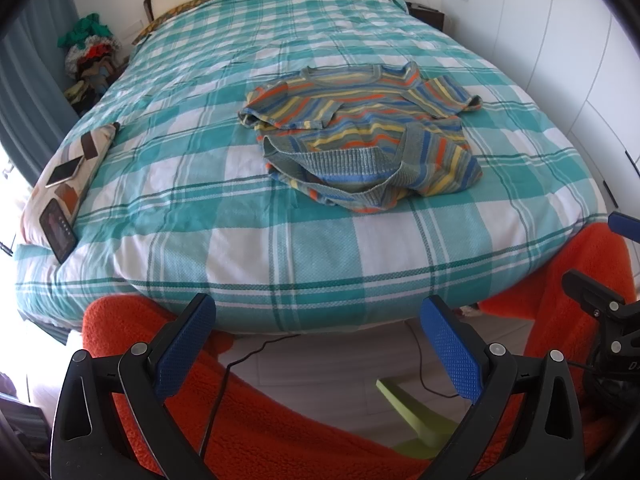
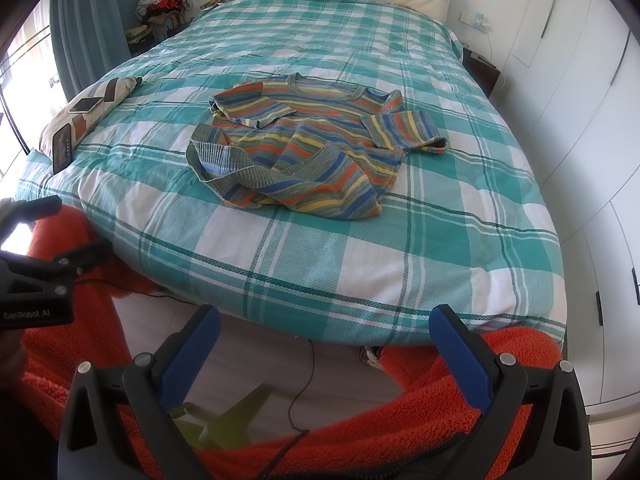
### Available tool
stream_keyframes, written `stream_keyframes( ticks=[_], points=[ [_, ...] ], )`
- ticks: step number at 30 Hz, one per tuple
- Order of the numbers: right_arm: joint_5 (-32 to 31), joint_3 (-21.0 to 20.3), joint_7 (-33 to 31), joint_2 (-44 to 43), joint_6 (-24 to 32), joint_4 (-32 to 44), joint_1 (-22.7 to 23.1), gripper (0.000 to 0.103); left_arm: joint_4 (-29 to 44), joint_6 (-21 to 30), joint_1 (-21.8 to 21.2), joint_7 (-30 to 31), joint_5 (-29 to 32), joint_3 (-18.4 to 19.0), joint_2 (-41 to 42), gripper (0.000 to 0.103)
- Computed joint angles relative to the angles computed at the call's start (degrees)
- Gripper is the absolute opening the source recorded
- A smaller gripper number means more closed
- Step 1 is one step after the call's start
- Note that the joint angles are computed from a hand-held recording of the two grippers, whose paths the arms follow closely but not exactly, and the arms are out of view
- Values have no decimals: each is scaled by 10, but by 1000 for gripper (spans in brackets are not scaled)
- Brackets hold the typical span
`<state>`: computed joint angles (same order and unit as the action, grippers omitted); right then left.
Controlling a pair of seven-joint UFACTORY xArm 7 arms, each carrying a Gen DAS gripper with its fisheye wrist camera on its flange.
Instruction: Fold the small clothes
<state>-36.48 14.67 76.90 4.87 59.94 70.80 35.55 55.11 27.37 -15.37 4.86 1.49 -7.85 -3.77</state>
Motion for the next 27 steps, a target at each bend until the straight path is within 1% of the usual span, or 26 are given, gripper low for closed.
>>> stream_keyframes(
  ticks=[18, 20, 22, 24, 27],
  points=[
    [1, 0, 0, 1, -3, -3, 1, 103, 0, -3, 0, 0, 6, 0, 5, 102],
    [-2, 0, 2, 4, -10, -6, 2, 103, 0, -2, 0, -3, 7, 0, 5, 102],
    [3, -3, -10, -1, -35, -17, -3, 103, 1, -3, 1, -8, 11, 0, 5, 102],
    [7, -11, -25, -20, -84, -42, -18, 103, 6, -5, 5, -10, 12, 4, 9, 102],
    [-6, -29, -43, -52, -163, -82, -58, 103, 23, -20, 17, -33, 22, 12, 30, 102]
  ],
)
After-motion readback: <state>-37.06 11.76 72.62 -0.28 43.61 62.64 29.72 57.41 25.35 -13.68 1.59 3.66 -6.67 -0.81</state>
